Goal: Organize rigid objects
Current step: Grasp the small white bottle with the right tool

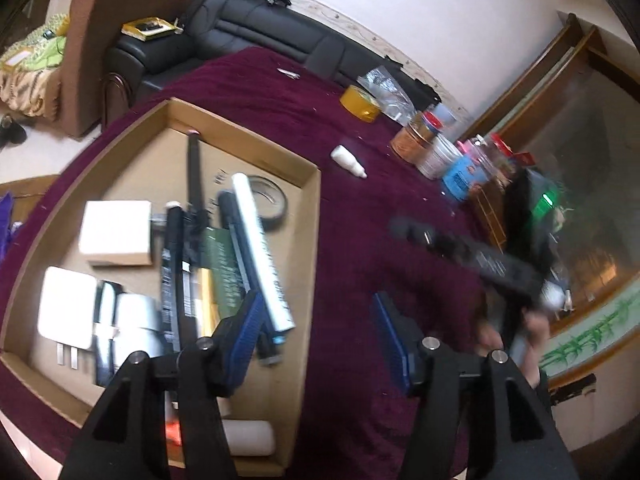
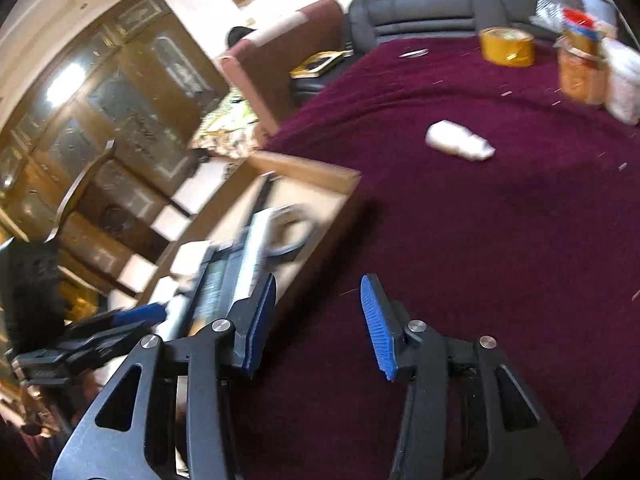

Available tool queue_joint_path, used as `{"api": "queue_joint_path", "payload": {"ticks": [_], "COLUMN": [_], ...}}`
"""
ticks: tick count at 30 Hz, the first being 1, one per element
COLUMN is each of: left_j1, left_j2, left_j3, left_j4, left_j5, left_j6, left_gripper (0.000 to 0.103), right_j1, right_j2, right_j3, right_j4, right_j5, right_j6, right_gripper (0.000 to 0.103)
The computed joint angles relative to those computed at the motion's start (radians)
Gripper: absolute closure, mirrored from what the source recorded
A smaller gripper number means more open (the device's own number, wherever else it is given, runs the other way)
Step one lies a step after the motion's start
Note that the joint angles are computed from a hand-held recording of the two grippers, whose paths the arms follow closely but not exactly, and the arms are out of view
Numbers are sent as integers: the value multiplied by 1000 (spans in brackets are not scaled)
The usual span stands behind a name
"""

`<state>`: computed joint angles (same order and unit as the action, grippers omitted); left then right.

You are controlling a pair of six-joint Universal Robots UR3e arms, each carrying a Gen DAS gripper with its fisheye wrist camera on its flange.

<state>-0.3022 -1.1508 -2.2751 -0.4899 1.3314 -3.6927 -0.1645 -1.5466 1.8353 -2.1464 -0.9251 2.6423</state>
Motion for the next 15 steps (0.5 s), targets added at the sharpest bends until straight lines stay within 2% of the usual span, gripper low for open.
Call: {"api": "queue_joint_path", "payload": {"ticks": [5,9,15], "left_j1": [-43,-43,-56], "left_j2": [-68,-79,-92], "left_j3": [24,26,37], "left_j4": [37,49,41], "left_j5": [16,5,15], "left_j6": [-9,-9,-6], "left_gripper": [47,47,47], "right_j1": [67,104,188], "right_j2": [299,482,703], "right_j3": [-303,-508,-827], "right_j4": [-88,-131,-25], "right_j5": [-195,-304,-401], "right_j6": [34,46,-3], "right_gripper": [58,58,59]}}
